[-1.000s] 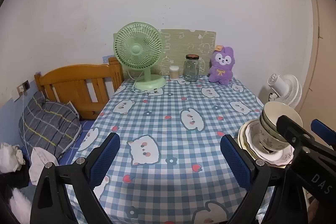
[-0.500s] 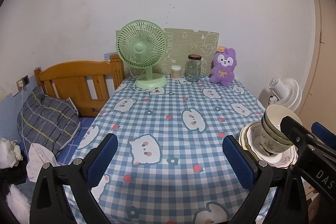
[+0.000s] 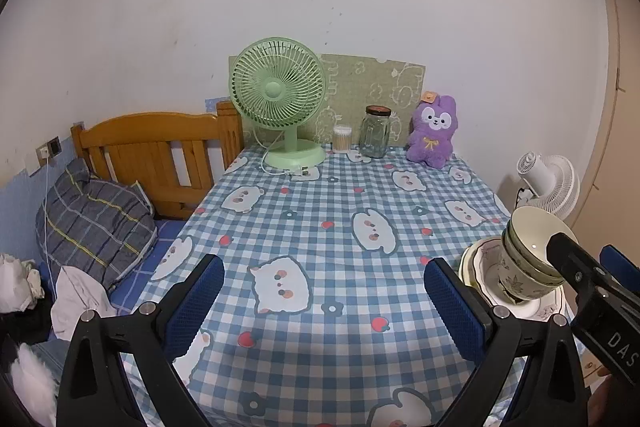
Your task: Organize plates and bowls
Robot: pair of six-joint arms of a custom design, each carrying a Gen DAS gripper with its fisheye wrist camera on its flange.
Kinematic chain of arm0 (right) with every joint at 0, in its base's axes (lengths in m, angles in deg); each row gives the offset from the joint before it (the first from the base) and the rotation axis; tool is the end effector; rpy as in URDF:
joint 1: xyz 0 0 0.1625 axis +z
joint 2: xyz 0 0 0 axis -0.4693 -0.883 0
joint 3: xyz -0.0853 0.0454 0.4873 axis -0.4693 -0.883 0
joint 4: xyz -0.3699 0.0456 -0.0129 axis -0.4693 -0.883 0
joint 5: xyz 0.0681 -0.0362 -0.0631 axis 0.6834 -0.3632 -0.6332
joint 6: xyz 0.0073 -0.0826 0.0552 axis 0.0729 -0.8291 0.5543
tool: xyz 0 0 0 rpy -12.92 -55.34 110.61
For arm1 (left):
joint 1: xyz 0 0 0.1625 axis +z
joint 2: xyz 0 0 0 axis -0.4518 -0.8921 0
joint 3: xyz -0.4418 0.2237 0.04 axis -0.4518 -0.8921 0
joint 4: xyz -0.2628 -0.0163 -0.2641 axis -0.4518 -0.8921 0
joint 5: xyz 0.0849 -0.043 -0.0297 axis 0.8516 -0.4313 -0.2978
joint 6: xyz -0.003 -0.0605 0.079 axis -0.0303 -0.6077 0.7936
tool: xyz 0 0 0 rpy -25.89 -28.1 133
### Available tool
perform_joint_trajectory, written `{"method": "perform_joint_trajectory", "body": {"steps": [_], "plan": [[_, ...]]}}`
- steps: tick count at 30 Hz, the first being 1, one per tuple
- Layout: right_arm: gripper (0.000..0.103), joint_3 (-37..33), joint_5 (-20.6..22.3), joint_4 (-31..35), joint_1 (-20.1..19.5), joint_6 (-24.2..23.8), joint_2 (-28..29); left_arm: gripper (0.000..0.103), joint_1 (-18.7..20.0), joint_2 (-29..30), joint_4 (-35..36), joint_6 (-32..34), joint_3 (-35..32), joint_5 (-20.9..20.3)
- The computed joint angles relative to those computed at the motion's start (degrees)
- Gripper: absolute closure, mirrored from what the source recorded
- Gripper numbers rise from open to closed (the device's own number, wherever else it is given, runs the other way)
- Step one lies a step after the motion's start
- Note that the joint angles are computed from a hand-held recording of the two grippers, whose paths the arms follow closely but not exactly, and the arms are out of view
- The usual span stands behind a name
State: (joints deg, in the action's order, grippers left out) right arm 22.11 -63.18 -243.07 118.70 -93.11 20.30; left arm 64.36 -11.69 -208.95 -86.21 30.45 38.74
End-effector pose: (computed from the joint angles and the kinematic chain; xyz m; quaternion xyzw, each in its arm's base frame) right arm 0.1089 -0.6381 0.3809 0.1823 -0.8388 0.4295 0.2805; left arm -0.4237 -0.6128 -0.0016 0.1004 0.7895 -0.4870 0.3599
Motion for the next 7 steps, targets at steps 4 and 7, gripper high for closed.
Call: {"method": "perform_joint_trajectory", "body": {"steps": [4,7], "plan": [[0.011,-0.08,0.09,0.24,-0.03,-0.24,0.06,0.001,-0.09,0.17,0.23,-0.37,-0.15,0.39],[0.011,-0.09,0.04,0.49,-0.12,0.10,0.02,0.000,-0.12,0.18,0.49,-0.65,-0.18,0.45]]}}
